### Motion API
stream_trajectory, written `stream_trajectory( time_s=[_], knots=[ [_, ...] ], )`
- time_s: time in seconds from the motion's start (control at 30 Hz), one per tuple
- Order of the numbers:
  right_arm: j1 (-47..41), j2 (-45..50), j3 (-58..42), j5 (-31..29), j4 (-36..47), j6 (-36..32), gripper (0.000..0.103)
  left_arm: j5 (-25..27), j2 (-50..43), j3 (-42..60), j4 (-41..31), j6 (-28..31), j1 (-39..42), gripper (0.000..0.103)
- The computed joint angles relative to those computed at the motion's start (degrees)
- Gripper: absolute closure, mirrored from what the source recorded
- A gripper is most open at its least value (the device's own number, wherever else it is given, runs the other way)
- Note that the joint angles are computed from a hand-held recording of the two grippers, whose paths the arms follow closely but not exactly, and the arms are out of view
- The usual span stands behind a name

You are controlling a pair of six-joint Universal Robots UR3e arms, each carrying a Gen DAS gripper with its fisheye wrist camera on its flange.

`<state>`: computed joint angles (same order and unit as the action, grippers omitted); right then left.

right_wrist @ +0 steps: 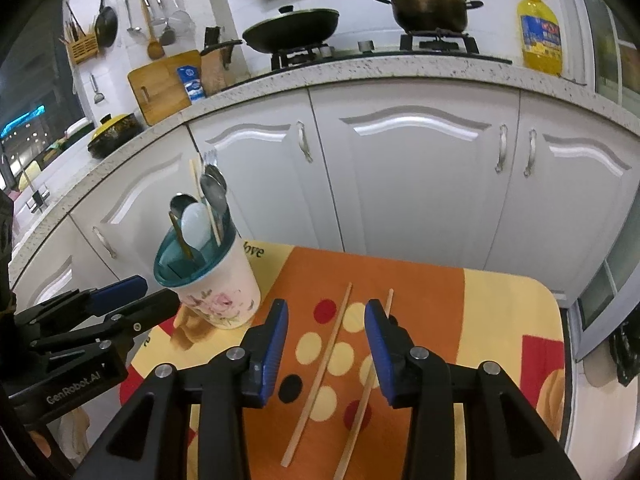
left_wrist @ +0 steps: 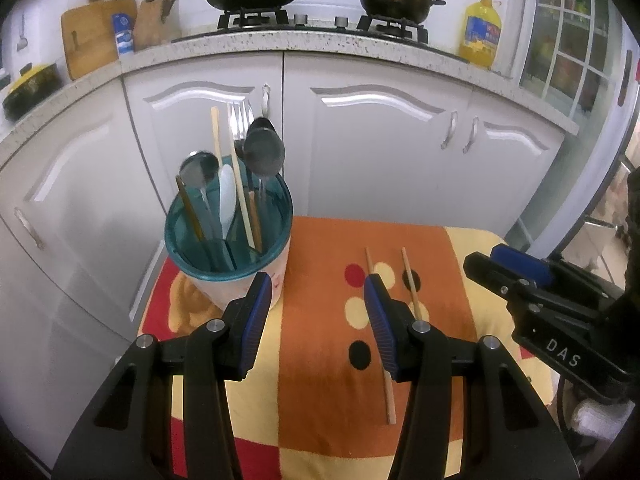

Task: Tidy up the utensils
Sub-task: 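Move both open tools back over the two wooden chopsticks on the placemat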

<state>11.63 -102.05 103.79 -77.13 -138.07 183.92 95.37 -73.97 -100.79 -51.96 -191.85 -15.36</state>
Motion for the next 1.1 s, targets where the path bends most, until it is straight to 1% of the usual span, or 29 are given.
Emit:
stream_trajectory(
  time_s=[0.2, 0.4, 0.57, 0.67, 0.8, 0.87, 1.03, 1.07, 1.1],
  knots=[
    [-2.93, -0.91, 3.99, 1.70, 0.05, -0.78, 0.065, -1.66, -0.46, -1.76, 0.62, 0.39, 0.21, 0.056],
    [-6.53, 0.12, 8.88, 3.70, -0.17, -2.59, 0.065, -6.70, -1.72, -4.50, 1.21, 1.16, 1.75, 0.056],
    [-9.01, 3.40, 10.30, 6.51, -1.66, -3.88, 0.065, -8.77, -4.47, -5.21, 2.15, 1.04, 1.28, 0.056],
    [-9.70, 6.95, 8.92, 7.70, -3.02, -4.41, 0.065, -9.02, -6.78, -4.57, 2.70, 0.87, 0.68, 0.056],
    [-9.28, 13.63, 4.30, 7.61, -3.64, -4.45, 0.071, -9.42, -9.60, -3.42, 3.05, 0.63, 0.41, 0.056],
    [-8.68, 17.28, 1.34, 7.57, -3.59, -4.37, 0.072, -9.57, -11.08, -2.75, 3.28, 0.60, 0.39, 0.056],
    [-6.34, 26.30, -6.42, 5.45, -2.92, -4.11, 0.078, -9.87, -15.03, -0.38, 3.49, 0.12, 0.40, 0.056],
    [-6.19, 27.38, -7.24, 5.26, -2.77, -4.07, 0.080, -9.84, -16.26, 0.53, 3.51, 0.02, 0.30, 0.056],
    [-5.90, 28.69, -8.31, 4.89, -2.59, -3.85, 0.083, -9.80, -17.19, 1.27, 3.48, -0.07, 0.20, 0.056]
  ],
)
